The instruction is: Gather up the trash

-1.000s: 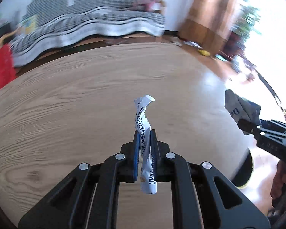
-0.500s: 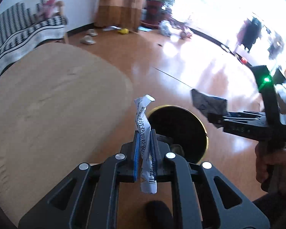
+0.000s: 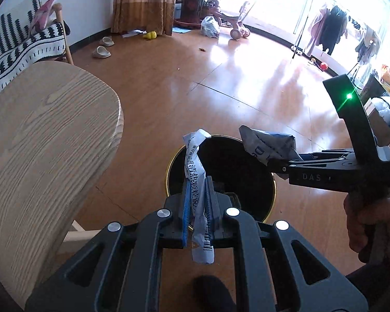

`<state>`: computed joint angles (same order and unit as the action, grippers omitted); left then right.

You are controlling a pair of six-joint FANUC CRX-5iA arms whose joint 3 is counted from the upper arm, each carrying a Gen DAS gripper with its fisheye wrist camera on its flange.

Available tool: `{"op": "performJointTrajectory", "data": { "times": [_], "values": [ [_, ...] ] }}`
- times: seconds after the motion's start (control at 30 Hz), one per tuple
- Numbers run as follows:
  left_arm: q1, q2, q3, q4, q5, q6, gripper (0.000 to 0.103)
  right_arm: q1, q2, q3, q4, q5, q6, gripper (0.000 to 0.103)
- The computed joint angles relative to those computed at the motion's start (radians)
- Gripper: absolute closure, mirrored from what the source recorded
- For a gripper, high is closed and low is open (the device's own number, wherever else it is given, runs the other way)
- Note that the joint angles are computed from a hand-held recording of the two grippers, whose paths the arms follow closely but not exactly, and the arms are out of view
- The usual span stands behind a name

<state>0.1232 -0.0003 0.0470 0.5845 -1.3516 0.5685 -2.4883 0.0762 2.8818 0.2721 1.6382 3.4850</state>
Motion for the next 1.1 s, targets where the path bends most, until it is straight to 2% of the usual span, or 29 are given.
{"op": "performJointTrajectory", "data": {
  "times": [0.37,0.47,0.53,0.57,0.87,1.1],
  "values": [
    [0.006,0.001,-0.005,0.004,-0.004,0.006,0.093,0.005,-0.008,-0.019,0.015,-0.008,-0.006,0.066],
    [0.009,0.004,-0.002,0.0,-0.011,0.007,0.093,0.002,-0.003,-0.021,0.015,-0.018,-0.003,0.056],
    [0.008,0.009,0.004,-0.004,-0.014,0.007,0.093,0.005,-0.004,-0.027,0.02,-0.02,-0.004,0.036],
    [0.007,0.011,0.005,-0.006,-0.015,0.009,0.093,0.011,-0.005,-0.035,0.03,-0.015,-0.008,0.034],
    [-0.018,0.061,0.048,-0.015,-0.067,0.05,0.093,0.045,0.0,-0.074,0.092,0.017,-0.058,0.028],
    [-0.06,0.114,0.072,0.019,-0.101,0.08,0.093,0.085,0.008,-0.123,0.176,0.069,-0.119,0.024]
  ]
}}
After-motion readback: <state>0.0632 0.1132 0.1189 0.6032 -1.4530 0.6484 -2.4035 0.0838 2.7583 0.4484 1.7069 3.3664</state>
